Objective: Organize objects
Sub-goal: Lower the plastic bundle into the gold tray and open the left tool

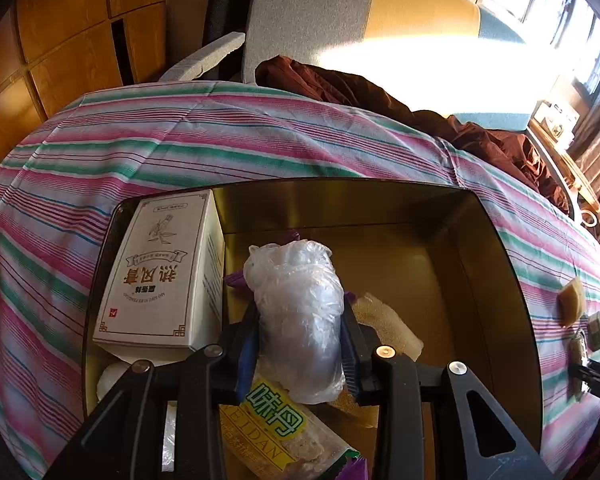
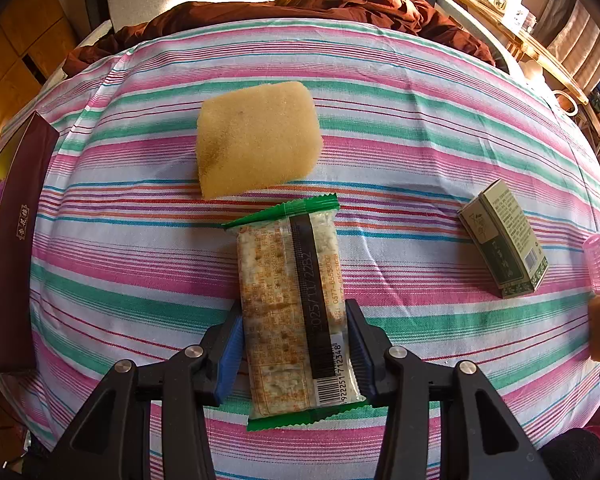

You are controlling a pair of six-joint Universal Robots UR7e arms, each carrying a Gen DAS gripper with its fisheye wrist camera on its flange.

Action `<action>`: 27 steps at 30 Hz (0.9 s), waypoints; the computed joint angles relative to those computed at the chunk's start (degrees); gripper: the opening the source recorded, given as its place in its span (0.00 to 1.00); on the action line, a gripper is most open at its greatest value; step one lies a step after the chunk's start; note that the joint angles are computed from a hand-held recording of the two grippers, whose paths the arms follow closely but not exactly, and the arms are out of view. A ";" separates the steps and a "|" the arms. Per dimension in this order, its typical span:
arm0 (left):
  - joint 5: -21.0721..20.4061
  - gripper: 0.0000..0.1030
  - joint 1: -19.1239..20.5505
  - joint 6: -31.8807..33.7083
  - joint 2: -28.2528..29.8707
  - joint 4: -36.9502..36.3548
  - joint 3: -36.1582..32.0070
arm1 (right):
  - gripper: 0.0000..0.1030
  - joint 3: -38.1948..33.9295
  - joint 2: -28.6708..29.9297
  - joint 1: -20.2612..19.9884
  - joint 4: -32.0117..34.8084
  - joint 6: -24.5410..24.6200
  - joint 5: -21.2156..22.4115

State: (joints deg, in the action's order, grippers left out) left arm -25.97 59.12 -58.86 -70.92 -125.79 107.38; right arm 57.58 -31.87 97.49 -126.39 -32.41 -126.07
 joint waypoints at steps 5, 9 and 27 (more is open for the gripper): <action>0.82 0.52 -1.51 -1.62 -0.94 -0.93 2.12 | 0.46 3.17 -2.12 0.48 -0.83 0.56 -0.06; 2.20 0.57 -3.23 -4.82 -2.30 0.00 4.09 | 0.46 3.16 -2.10 0.50 -0.83 0.59 -0.06; 10.07 0.73 -15.41 -40.98 -6.06 40.01 5.61 | 0.44 5.39 -2.61 0.92 -4.21 -1.74 -1.49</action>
State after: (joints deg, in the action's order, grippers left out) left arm -15.90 43.71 -99.84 -76.98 -85.78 112.99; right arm 62.97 -34.48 98.41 -130.60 -34.15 -127.56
